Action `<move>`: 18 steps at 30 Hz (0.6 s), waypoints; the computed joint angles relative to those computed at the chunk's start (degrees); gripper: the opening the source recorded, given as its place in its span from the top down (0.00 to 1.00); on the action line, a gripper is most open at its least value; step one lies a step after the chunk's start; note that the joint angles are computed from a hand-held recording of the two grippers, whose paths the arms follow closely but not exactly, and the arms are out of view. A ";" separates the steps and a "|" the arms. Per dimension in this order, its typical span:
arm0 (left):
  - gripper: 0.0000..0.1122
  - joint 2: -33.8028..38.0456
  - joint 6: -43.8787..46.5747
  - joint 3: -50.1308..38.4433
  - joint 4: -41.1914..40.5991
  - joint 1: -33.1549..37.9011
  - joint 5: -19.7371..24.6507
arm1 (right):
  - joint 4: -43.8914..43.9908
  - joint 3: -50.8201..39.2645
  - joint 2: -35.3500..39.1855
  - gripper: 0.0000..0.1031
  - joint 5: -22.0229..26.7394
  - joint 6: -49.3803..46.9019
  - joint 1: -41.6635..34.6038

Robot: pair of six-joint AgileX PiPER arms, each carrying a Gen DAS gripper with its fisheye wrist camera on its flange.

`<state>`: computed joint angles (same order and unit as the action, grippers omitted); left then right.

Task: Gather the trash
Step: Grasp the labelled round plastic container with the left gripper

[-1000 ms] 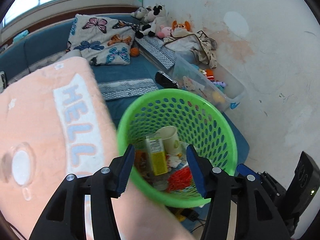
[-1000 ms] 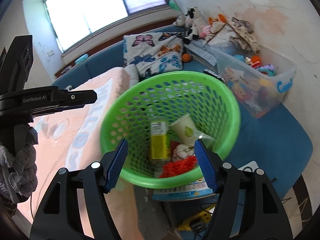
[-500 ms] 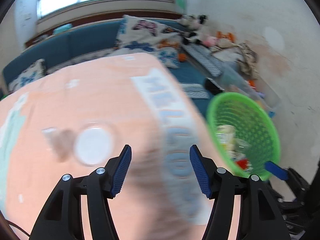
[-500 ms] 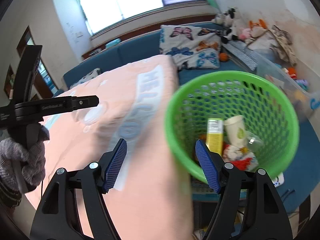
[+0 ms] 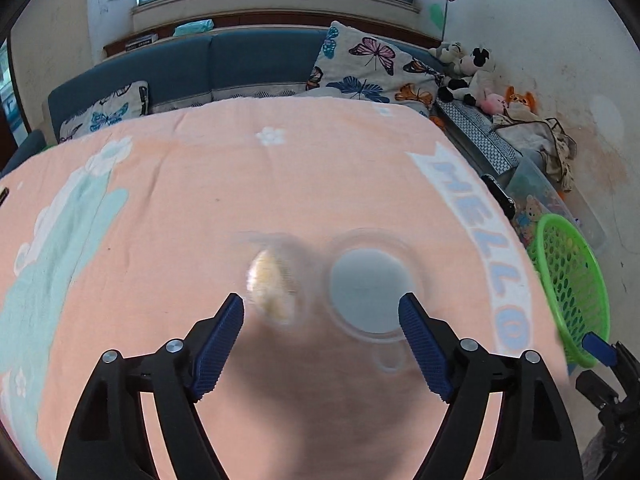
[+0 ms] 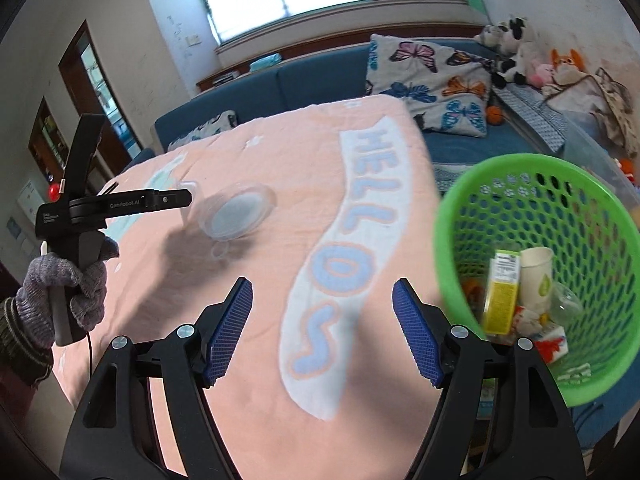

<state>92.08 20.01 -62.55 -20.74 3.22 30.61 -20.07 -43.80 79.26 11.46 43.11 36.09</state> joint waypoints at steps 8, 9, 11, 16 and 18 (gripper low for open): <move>0.24 6.33 13.54 -2.89 -10.71 5.51 2.02 | 5.91 -7.73 8.37 0.29 0.51 -5.96 2.07; 0.24 7.14 15.44 -3.20 -12.35 6.02 2.08 | 6.40 -8.31 9.12 0.29 0.47 -6.53 2.22; 0.24 8.82 18.58 -4.13 -15.37 7.08 3.03 | 7.91 -10.33 11.41 0.29 0.64 -8.39 2.55; 0.20 11.07 23.62 -5.71 -19.66 7.91 4.57 | 12.91 -14.48 16.09 0.29 1.07 -13.75 2.82; 0.20 11.73 24.94 -6.15 -20.75 7.87 4.54 | 14.08 -16.05 17.70 0.29 1.36 -15.02 3.07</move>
